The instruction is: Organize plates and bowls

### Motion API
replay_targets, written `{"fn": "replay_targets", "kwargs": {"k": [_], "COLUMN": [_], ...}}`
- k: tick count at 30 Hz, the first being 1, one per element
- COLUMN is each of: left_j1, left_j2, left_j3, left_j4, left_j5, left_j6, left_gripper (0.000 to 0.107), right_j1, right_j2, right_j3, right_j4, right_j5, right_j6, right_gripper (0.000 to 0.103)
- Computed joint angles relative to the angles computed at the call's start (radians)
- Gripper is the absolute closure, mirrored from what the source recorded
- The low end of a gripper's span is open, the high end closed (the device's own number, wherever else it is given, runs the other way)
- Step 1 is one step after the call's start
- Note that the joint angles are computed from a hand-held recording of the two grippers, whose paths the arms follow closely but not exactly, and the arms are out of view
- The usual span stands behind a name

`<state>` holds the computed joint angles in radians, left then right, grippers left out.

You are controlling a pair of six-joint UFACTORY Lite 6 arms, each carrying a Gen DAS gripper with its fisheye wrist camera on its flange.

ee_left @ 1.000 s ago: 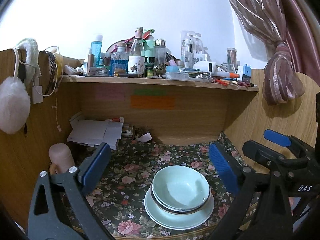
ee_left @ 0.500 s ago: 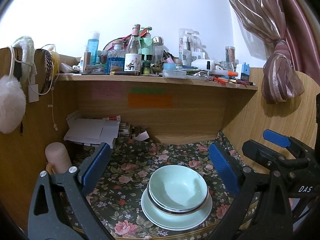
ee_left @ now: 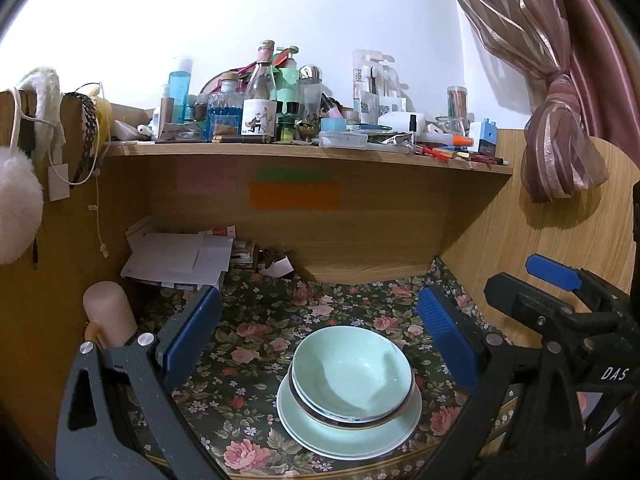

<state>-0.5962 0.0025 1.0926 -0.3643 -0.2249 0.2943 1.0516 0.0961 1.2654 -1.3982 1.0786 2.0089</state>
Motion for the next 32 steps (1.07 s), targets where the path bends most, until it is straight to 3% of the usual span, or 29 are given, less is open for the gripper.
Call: {"fn": "replay_targets", "kwargs": {"k": [24,29,32], "left_j1": [0.006,-0.006,0.007], "left_j2": [0.043,0.046,0.057], "left_j3": [0.045,0.047,0.058], "left_j4": [0.073,-0.016,0.094], "left_j5": [0.038,0.031,0.044], "left_j6": [-0.091,-0.009,-0.11], "left_gripper": [0.007,0.007,0.007], "right_j1": [-0.016,-0.028,-0.032], "right_j2": [-0.003,0.001,0.006], "right_j3": [0.001,0.0,0.004], "right_j4": [0.007,0.009,0.012], "right_j5": [-0.006,-0.011,-0.012], "right_j6": [-0.004,0.004,0.009], "right_gripper": [0.0,0.0,0.0]}}
